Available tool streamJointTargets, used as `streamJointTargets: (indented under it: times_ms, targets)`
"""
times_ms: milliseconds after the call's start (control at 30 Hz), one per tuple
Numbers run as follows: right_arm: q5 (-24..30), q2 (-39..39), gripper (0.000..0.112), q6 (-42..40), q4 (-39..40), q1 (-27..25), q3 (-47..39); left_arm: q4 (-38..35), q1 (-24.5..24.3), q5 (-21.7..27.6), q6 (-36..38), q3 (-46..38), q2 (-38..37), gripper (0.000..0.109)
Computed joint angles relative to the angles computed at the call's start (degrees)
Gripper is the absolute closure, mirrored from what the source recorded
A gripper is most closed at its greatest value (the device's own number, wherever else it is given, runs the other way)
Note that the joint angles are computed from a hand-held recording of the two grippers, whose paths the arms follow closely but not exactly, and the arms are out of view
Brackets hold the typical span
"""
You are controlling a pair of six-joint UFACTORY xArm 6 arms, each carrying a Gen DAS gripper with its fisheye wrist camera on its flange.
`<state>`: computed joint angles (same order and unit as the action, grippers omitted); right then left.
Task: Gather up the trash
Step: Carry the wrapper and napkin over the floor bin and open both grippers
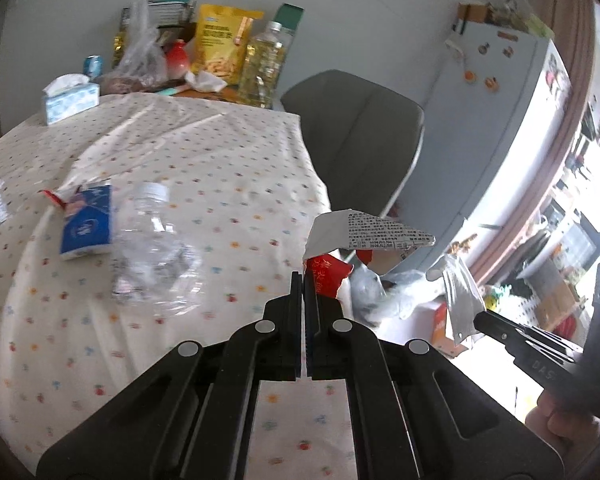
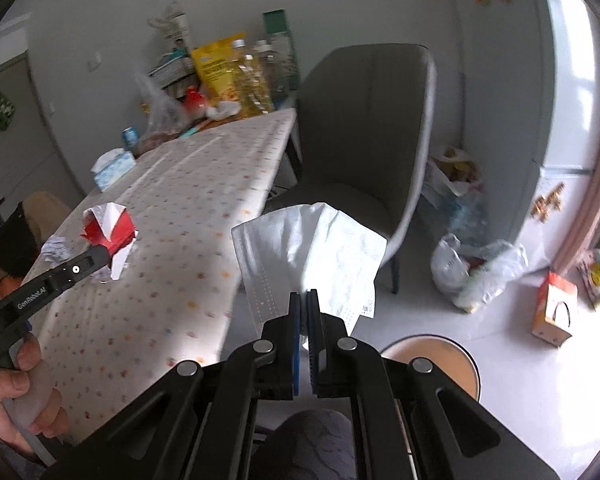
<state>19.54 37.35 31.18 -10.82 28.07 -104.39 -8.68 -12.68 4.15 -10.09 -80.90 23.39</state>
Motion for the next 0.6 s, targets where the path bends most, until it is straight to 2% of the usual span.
streamJointTargets:
  times_ms: [367, 600]
  targets:
    - [-4.71, -6.24, 0.107, 10.44, -5.40, -4.63, 13.61, -0.59, -4.47, 7.05, 3.75, -10.96, 7.01, 0.106]
    - [-6.54, -6.43, 0.107, 10.62, -3.20, -7.52, 17.57, 1.36, -6.72, 11.39, 3.62, -17.90, 11.31, 0.106]
